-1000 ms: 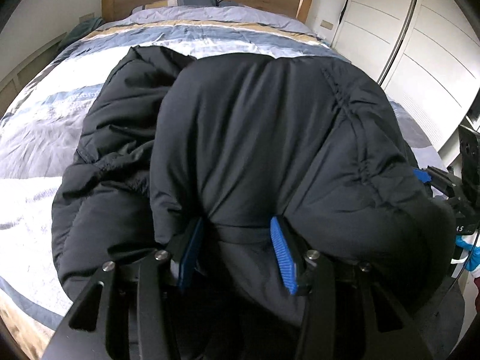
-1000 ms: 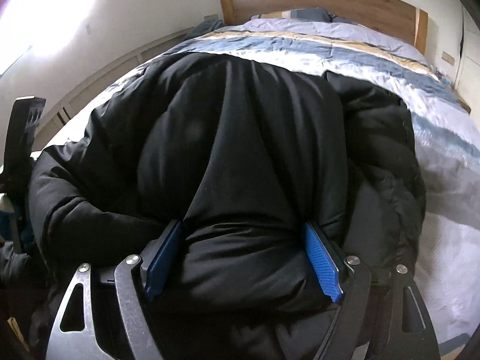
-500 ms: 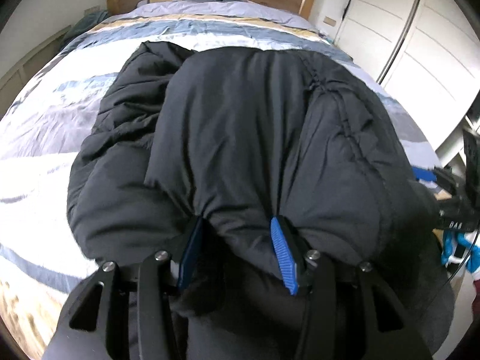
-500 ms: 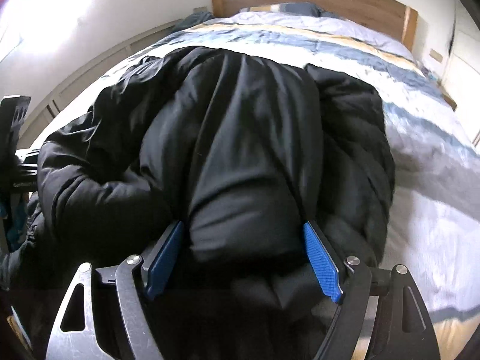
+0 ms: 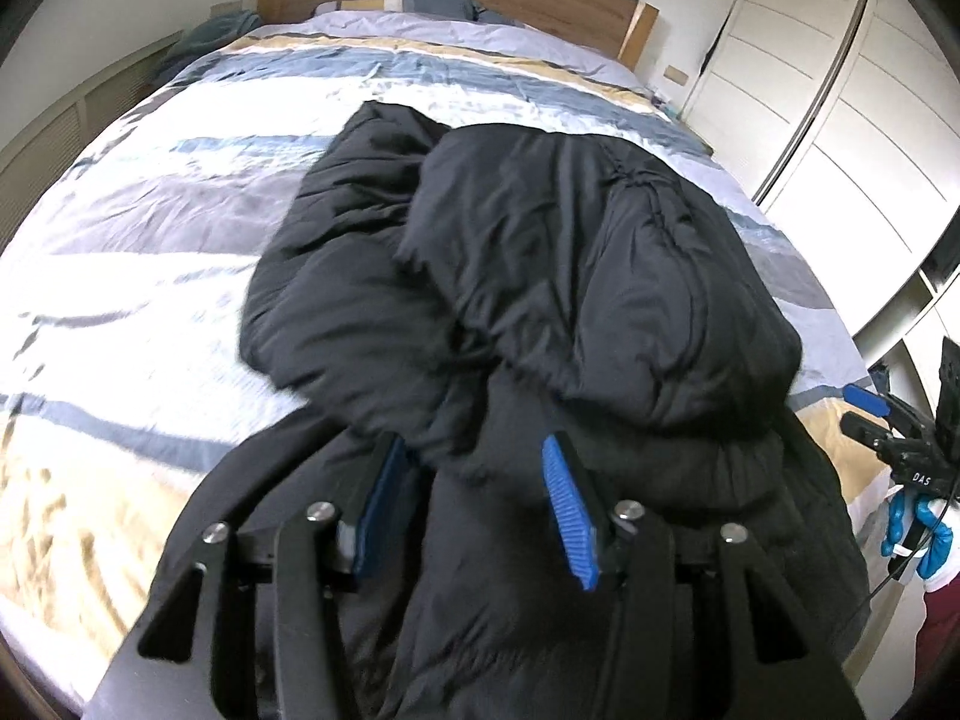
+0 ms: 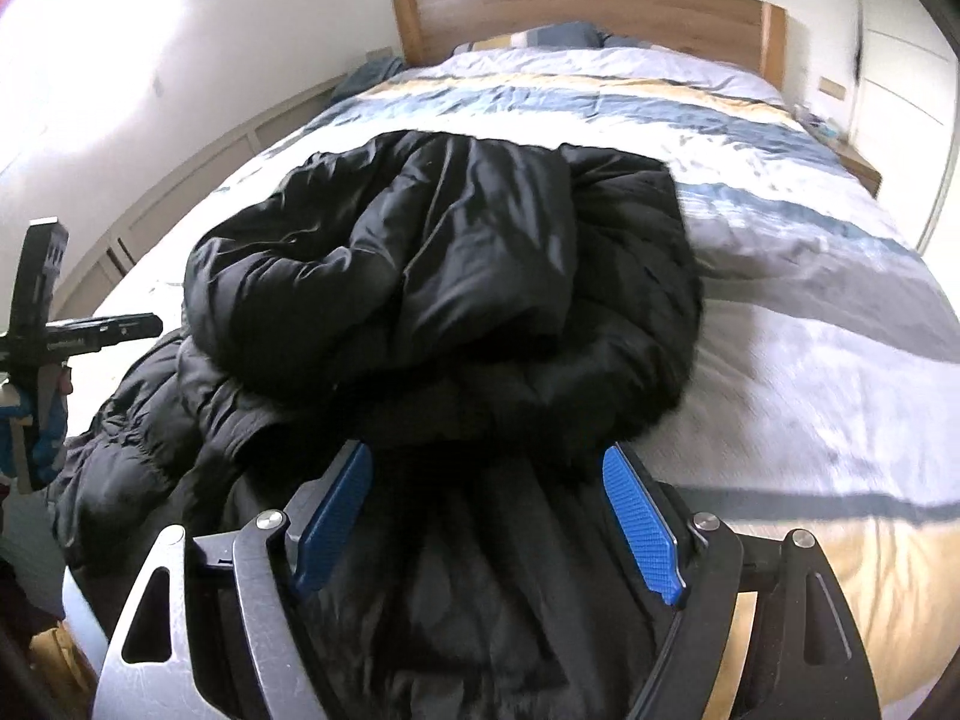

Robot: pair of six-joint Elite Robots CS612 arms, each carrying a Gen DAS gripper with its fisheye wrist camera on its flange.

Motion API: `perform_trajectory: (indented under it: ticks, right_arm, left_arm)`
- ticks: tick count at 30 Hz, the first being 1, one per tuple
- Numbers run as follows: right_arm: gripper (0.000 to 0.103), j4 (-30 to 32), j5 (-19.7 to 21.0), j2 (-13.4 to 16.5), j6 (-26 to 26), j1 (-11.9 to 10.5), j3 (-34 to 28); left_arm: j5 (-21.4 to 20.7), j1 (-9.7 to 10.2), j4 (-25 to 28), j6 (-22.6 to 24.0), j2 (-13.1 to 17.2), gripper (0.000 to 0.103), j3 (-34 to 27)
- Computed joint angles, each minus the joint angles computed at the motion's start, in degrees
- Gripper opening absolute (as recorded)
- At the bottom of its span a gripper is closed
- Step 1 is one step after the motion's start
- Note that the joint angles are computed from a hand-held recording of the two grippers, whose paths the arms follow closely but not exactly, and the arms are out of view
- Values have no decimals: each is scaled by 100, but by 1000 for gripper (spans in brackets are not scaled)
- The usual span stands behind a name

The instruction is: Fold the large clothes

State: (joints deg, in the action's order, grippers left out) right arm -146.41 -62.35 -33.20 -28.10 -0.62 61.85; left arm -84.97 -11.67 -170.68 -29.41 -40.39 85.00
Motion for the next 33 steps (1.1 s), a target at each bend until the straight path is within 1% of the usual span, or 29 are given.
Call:
perform_trajectory:
  ticks: [1, 3, 8, 11, 17, 19, 24, 26, 28, 30, 32, 33]
  right_arm:
    - [80, -112, 17, -76, 47, -37, 140]
    - [81, -279, 45, -186, 134, -107, 346]
    - [84, -672, 43, -419, 348, -273, 812]
    - [87, -882, 24, -564, 468, -376, 1110]
    - [93, -1053, -36, -731, 729, -552, 1506]
    - [95, -1072, -65, -754, 808, -606, 1595]
    - [97, -1090, -158, -809, 942, -706, 1811]
    - [98, -1037, -152, -814, 1004, -744, 1863]
    - [102, -966, -141, -812, 1045, -771, 1897]
    - [102, -804, -72, -798, 1062, -795, 1916]
    - [103, -581, 15, -764, 1096, -814, 1906]
    - [103, -507, 40, -747, 1117, -819, 1898]
  left_arm:
    - [4, -1, -43, -46, -70, 55, 116]
    - [30, 1, -119, -112, -177, 56, 300]
    - [263, -34, -284, -190, -457, 62, 793]
    - [378, -37, -422, -283, -628, 63, 1129]
    - [446, 43, -629, -744, -837, 64, 1671]
    - [448, 79, -679, -916, -884, 64, 1812]
    - [407, 171, -876, -1325, -960, 64, 2127]
    - [282, 217, -946, -1453, -968, 64, 2215]
    - [160, 248, -972, -1548, -947, 64, 2272]
    - [71, 260, -995, -1587, -913, 64, 2297]
    - [-161, 288, -1043, -1654, -826, 64, 2291]
    - [-200, 289, -1034, -1686, -801, 64, 2283]
